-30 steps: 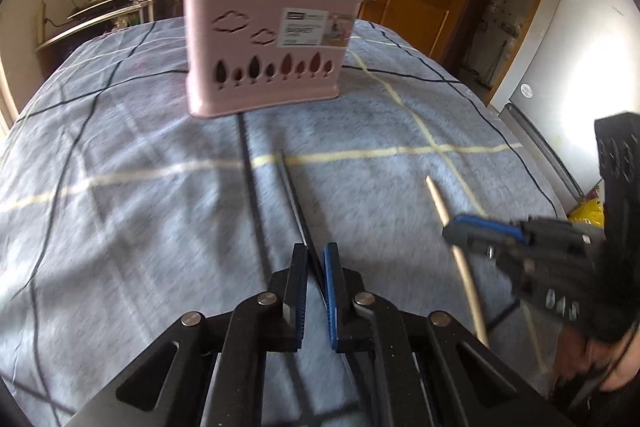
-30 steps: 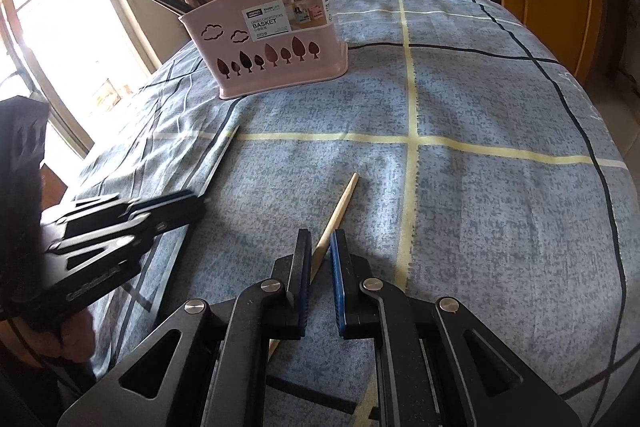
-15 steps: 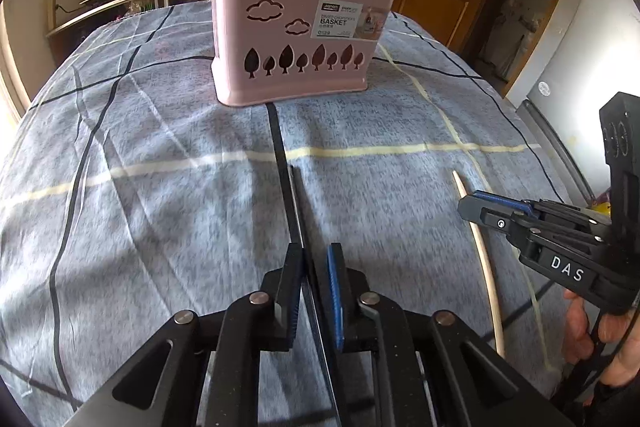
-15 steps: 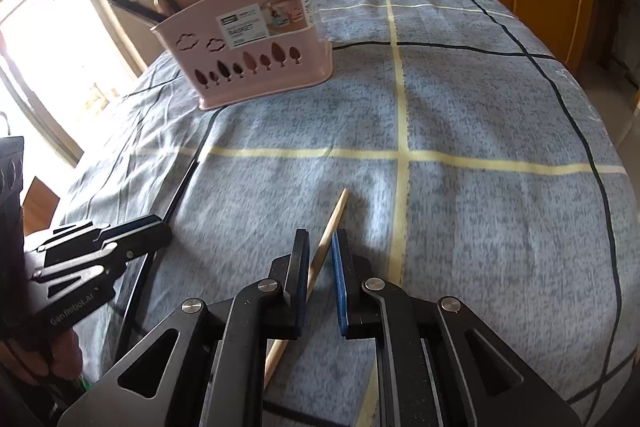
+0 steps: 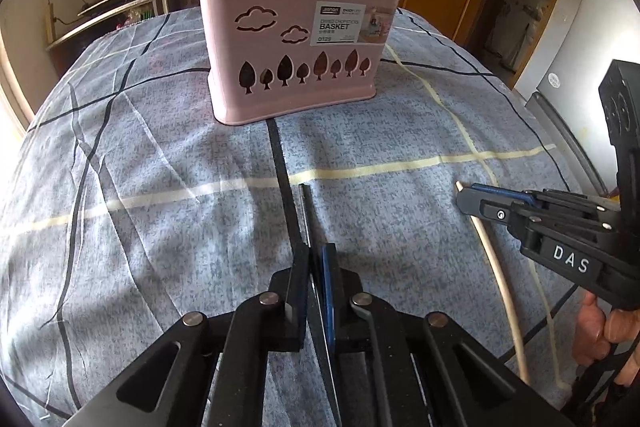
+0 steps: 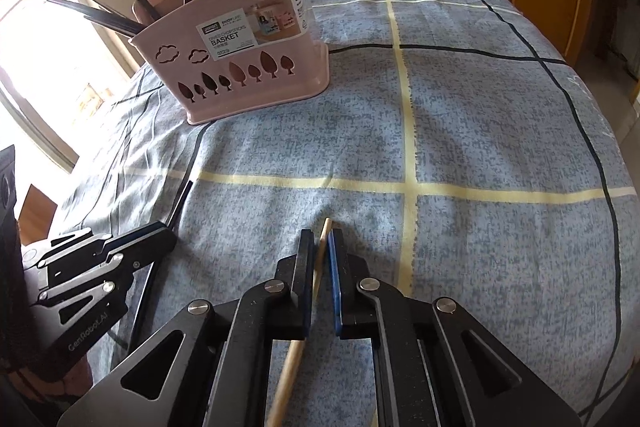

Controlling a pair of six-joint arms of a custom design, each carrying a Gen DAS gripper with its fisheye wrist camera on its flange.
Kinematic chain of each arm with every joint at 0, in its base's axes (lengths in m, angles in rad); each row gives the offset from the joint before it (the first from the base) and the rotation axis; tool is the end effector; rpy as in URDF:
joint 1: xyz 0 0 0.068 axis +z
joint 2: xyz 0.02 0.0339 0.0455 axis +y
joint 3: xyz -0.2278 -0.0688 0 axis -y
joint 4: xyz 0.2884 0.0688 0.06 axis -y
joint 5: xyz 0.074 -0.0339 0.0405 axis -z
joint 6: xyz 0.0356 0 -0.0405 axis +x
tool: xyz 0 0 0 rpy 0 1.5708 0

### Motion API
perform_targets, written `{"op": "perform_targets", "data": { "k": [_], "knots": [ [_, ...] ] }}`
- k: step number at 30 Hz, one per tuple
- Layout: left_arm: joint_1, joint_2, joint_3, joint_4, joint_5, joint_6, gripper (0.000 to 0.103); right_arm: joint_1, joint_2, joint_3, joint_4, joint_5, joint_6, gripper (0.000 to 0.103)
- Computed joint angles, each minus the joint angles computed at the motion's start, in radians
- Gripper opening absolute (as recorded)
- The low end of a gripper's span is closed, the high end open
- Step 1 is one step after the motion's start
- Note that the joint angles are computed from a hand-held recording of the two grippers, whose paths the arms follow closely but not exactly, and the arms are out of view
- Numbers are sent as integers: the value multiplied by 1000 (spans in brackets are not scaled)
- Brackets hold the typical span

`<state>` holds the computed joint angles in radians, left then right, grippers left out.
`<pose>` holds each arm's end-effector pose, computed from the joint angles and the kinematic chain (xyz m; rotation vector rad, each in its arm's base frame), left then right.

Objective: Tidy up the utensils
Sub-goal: 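Close the right tool on the wooden chopstick while the left tool grasps the metal chopstick, then lift both held chopsticks and carry them above the pink basket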

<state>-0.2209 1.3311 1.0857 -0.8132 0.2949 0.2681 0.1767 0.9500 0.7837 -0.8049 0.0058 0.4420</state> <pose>0.3033 -0.0787 0.2287 0.7275 2.4983 -0.3700 0.2399 0.0426 0.2197 0.3407 2.5361 0.2337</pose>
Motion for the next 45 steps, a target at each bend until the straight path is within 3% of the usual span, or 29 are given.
{"op": "perform_targets", "data": {
  "k": [9,29,45],
  "knots": [
    [35,-20,74,-55,64,17,5,10,-56,35,-10,-12,-12,5],
    [108,-42,358,-141,210,23,4,45,-87,307,-70,109,-99,5],
    [191,-152,307,-209,300,78,4,110,-181,268,-109,171,-76,5]
  ]
}}
